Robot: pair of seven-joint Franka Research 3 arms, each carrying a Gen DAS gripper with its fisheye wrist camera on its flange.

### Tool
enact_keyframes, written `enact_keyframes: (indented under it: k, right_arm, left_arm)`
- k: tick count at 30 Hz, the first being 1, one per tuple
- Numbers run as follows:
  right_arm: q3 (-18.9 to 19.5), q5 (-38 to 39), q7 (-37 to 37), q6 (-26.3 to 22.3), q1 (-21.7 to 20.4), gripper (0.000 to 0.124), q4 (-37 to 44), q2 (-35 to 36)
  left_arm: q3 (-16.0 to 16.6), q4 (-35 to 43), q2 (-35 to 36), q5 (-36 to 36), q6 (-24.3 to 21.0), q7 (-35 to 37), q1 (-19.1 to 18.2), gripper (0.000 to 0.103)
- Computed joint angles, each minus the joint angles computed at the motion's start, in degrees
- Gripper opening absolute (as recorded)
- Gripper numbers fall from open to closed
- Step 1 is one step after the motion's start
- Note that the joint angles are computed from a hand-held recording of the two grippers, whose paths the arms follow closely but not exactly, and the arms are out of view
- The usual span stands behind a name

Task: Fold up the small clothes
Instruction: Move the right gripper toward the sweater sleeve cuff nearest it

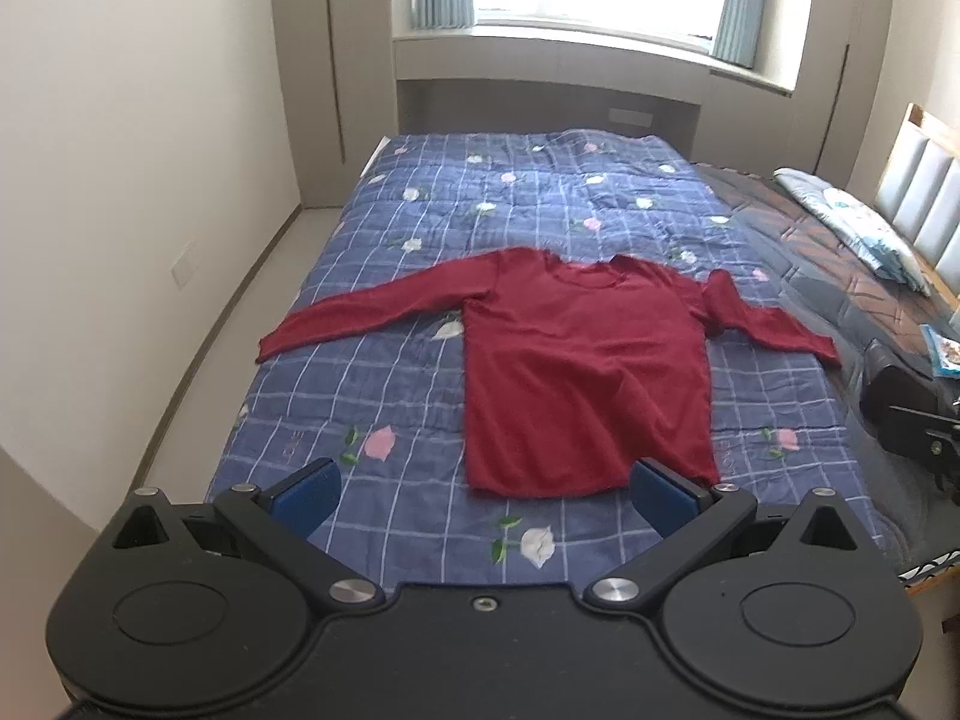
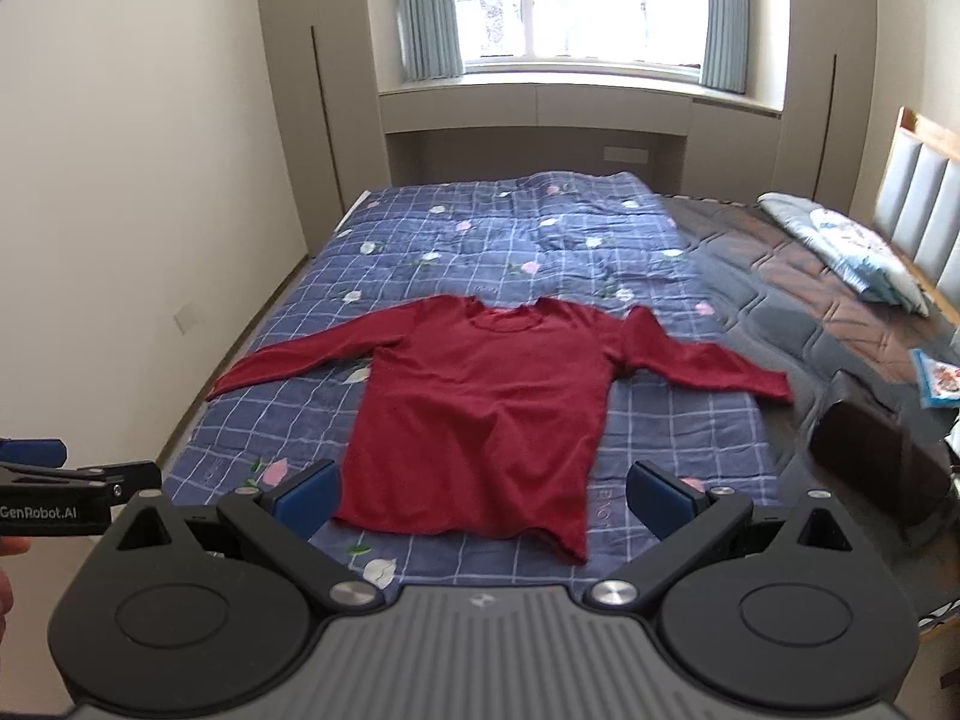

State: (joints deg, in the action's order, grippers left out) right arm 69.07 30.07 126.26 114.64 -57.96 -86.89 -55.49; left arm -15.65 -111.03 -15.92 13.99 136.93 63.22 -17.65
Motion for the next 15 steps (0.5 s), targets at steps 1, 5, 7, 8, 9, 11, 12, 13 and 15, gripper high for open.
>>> enact_keyframes:
  k: [1,5,7,8,9,11,12,13,15]
  right_arm:
    - [0.0,-0.2,0.2,-0.6,-0.6,0.103,0.9,0.2]
    - [-0.4,0.0,-0.5,-0.9,-2.4,0.103,2.4,0.2]
    - [-0.5,0.1,-0.8,-0.8,-3.0,0.103,2.6,0.2]
    - [-0.5,0.2,-1.0,-0.7,-3.3,0.103,2.6,0.3]
    - [-0.4,0.3,-1.3,-0.4,-3.8,0.103,2.6,0.4]
    - [0.0,0.5,-1.8,-0.4,-4.9,0.103,2.9,0.9]
    - [0.2,0.7,-2.1,-0.2,-5.4,0.103,2.8,1.1]
    - [0.4,0.9,-2.5,0.0,-6.0,0.103,2.7,1.4]
    - [1.2,1.3,-3.4,0.6,-7.6,0.103,2.6,2.1]
  left_arm:
    - [0.0,0.8,0.5,-0.3,-0.3,0.4,-0.1,0.102]
    - [0.2,4.2,2.8,-1.2,-0.8,2.0,-0.5,0.102]
    - [-0.1,6.1,4.2,-1.1,-1.0,2.4,-0.6,0.102]
    - [-0.3,7.0,5.0,-0.9,-1.2,2.5,-0.6,0.102]
    - [-0.5,8.0,5.8,-0.6,-1.4,2.5,-0.7,0.102]
    - [-0.9,10.3,7.7,0.3,-2.2,2.2,-0.8,0.102]
    - [-1.1,11.5,8.8,0.8,-2.7,1.8,-0.9,0.102]
    - [-0.9,12.7,10.4,1.1,-2.8,2.0,-0.8,0.102]
    - [-1.3,16.0,13.2,2.7,-4.3,1.0,-1.2,0.102]
